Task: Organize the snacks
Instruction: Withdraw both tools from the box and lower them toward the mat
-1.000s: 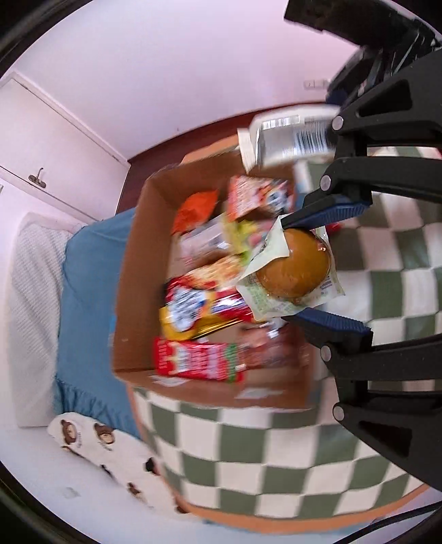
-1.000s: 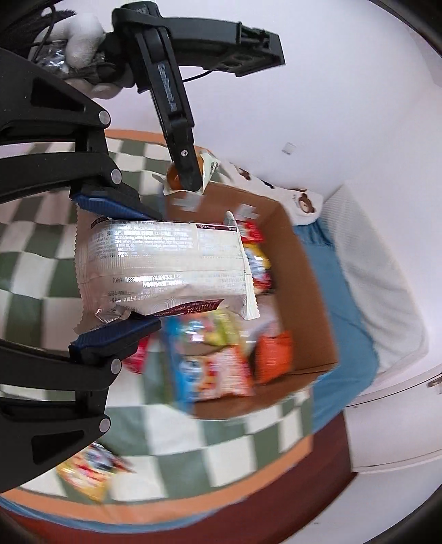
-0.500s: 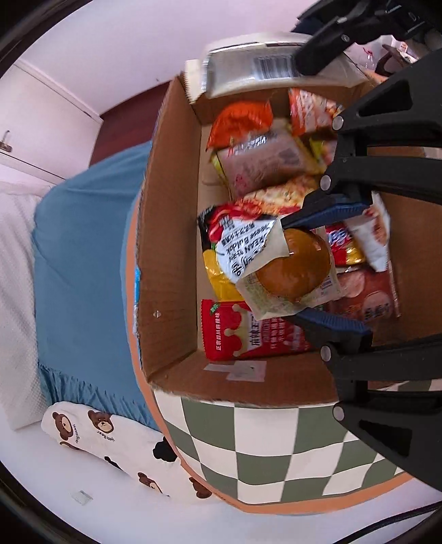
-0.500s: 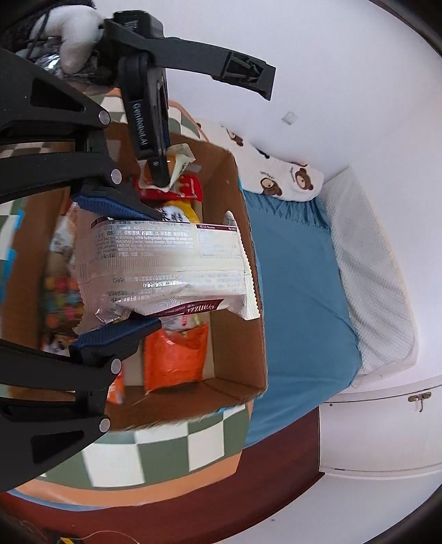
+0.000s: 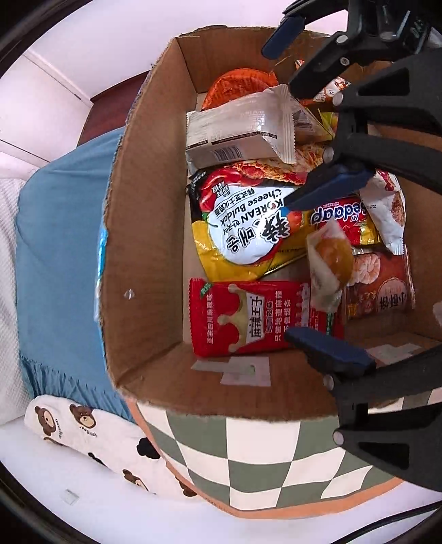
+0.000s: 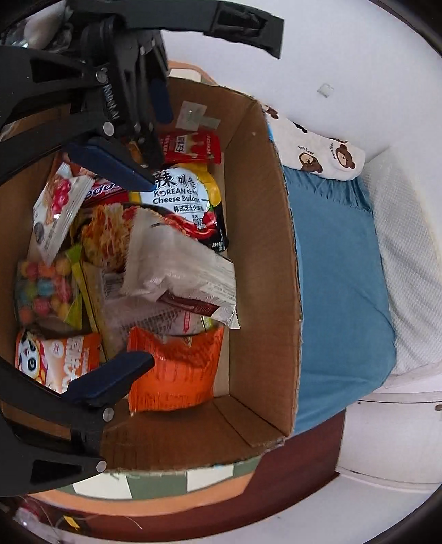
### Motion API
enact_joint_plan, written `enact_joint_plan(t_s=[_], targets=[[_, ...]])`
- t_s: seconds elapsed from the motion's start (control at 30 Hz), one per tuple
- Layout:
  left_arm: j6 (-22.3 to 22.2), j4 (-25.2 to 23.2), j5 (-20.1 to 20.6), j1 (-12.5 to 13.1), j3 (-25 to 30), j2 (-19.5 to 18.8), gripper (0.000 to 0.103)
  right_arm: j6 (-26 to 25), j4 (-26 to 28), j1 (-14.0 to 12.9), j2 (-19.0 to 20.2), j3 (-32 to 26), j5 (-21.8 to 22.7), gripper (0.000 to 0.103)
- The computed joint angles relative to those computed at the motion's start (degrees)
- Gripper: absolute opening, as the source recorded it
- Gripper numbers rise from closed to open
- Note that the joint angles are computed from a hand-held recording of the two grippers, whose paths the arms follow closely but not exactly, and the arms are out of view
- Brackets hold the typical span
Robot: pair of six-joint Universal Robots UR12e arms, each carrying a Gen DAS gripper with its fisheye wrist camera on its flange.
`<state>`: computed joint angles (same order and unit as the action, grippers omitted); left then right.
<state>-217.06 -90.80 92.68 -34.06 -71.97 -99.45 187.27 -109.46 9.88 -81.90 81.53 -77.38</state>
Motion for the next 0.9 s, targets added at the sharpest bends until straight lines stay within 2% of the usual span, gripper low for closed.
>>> enact_joint_plan(t_s=[0.13,0.2,0.33,0.47,0.7,0.9], targets=[[-0.73,1.64,1.13,-0.31,-0.59,0.89,0.077,-0.01,-0.08,-0.52,-1.75,1.14,-1.63,0.098],[-0.56,1.44,1.22,-0.63,-0.34,1.02,0.101,-0.18,-0.02,-0.71,-2.42,1.51,-2.48,0.099],[-0.85,3.1,3.02,-1.7,-0.88,1.91,0.102,-1.04,0.22,-0.73,-3.93,2.42,-4.49,0.1],[-2.21,6.17,1.51,-2.12,-2.8,3.79,0.102,-1.27,0.29,-0.99,-5.81,3.84,-4.89,0.1],[-4.99,8.33,5.26,-4.97,-4.13,6.34,0.103,-0.95,-0.91,-1.23,-9.94,7.17,-6.26,0.1],[-7.21,9.55,11.74,-8.6,-4.1,8.38,0.103,-0.22,-2.8,-1.24,-13.76,9.13,-6.72,0.1]])
